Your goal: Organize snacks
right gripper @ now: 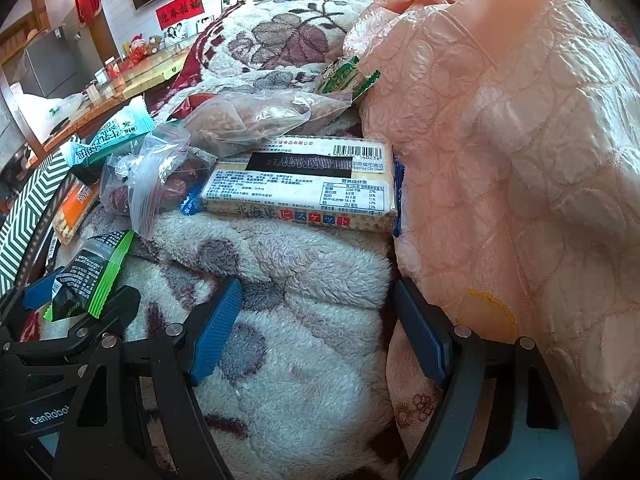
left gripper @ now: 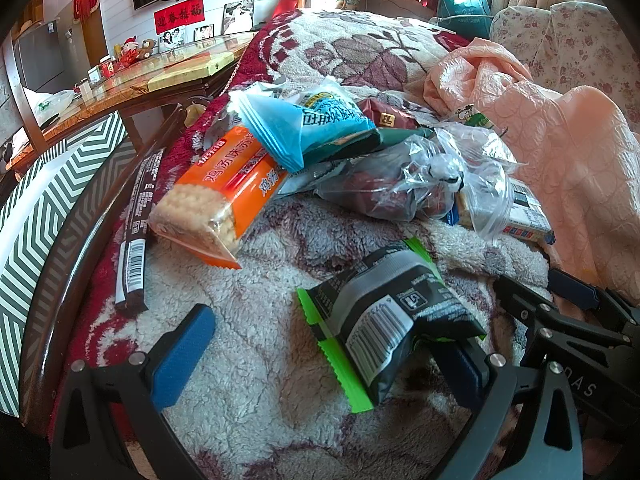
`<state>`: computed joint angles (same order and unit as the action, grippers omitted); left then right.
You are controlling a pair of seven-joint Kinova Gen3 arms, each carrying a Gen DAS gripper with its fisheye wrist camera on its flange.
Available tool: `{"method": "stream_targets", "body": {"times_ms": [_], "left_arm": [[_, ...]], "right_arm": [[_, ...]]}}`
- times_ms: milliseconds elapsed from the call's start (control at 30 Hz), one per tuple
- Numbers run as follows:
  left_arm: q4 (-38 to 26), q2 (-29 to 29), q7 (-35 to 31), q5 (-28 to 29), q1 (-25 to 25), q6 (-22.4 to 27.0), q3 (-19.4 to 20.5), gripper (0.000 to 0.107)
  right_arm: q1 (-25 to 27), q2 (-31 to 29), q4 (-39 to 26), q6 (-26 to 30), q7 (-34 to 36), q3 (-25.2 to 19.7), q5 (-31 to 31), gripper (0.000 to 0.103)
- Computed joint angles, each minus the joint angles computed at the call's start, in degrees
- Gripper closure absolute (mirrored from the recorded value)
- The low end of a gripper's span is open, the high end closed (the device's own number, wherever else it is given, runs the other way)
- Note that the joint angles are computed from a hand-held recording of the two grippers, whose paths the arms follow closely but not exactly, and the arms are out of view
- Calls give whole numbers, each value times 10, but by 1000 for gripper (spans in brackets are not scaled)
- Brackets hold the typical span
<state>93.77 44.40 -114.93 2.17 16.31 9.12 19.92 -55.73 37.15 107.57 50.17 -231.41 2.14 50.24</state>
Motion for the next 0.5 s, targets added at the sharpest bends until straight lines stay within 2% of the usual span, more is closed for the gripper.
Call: {"method": "stream_targets", "body": {"times_ms": [500], "left_arm": [[3, 0, -3, 1, -3, -3, 2, 4]], "right_arm": [[1, 0, 0, 1, 1, -1, 0, 24]]}}
